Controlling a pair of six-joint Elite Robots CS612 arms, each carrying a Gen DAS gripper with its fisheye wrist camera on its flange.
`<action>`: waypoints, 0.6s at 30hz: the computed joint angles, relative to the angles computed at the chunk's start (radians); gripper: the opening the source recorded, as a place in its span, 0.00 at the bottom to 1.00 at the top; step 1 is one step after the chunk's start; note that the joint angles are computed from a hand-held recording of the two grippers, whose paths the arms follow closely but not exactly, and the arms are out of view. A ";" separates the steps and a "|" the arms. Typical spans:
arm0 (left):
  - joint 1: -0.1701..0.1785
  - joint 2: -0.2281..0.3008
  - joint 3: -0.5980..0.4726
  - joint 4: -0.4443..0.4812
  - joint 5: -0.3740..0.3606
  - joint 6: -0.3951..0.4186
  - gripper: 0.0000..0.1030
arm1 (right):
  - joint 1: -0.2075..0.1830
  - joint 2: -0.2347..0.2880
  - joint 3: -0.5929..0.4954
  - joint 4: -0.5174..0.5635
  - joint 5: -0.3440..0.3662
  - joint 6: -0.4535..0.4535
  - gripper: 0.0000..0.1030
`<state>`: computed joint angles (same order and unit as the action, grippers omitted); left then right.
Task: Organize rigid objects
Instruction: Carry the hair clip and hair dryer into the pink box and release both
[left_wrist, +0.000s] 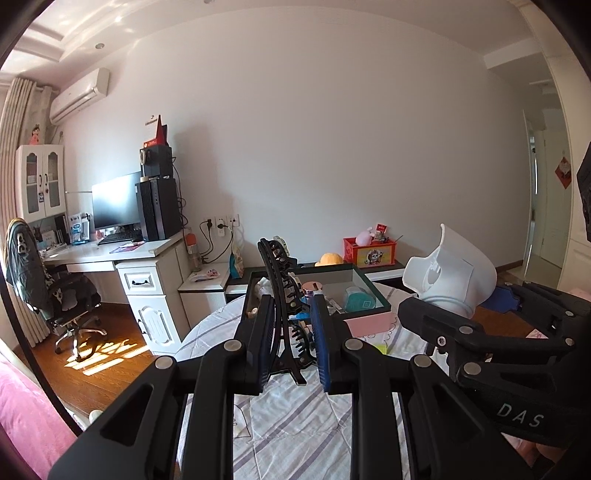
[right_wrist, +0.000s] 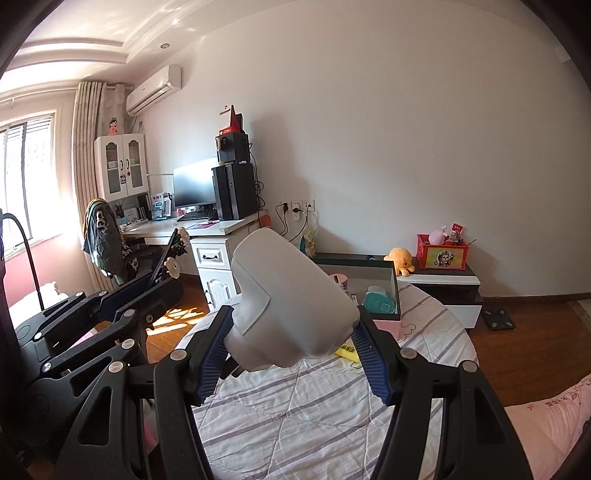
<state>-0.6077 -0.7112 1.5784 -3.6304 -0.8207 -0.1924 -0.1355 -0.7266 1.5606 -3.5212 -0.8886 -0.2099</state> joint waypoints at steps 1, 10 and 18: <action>0.010 0.009 -0.022 0.026 -0.015 0.002 0.20 | 0.004 0.010 -0.021 0.018 -0.010 -0.004 0.63; 0.127 0.139 -0.331 0.311 -0.189 0.013 0.20 | 0.049 0.149 -0.331 0.245 -0.089 -0.067 0.63; 0.210 0.314 -0.708 0.684 -0.316 -0.036 0.20 | 0.092 0.346 -0.736 0.549 -0.176 -0.103 0.63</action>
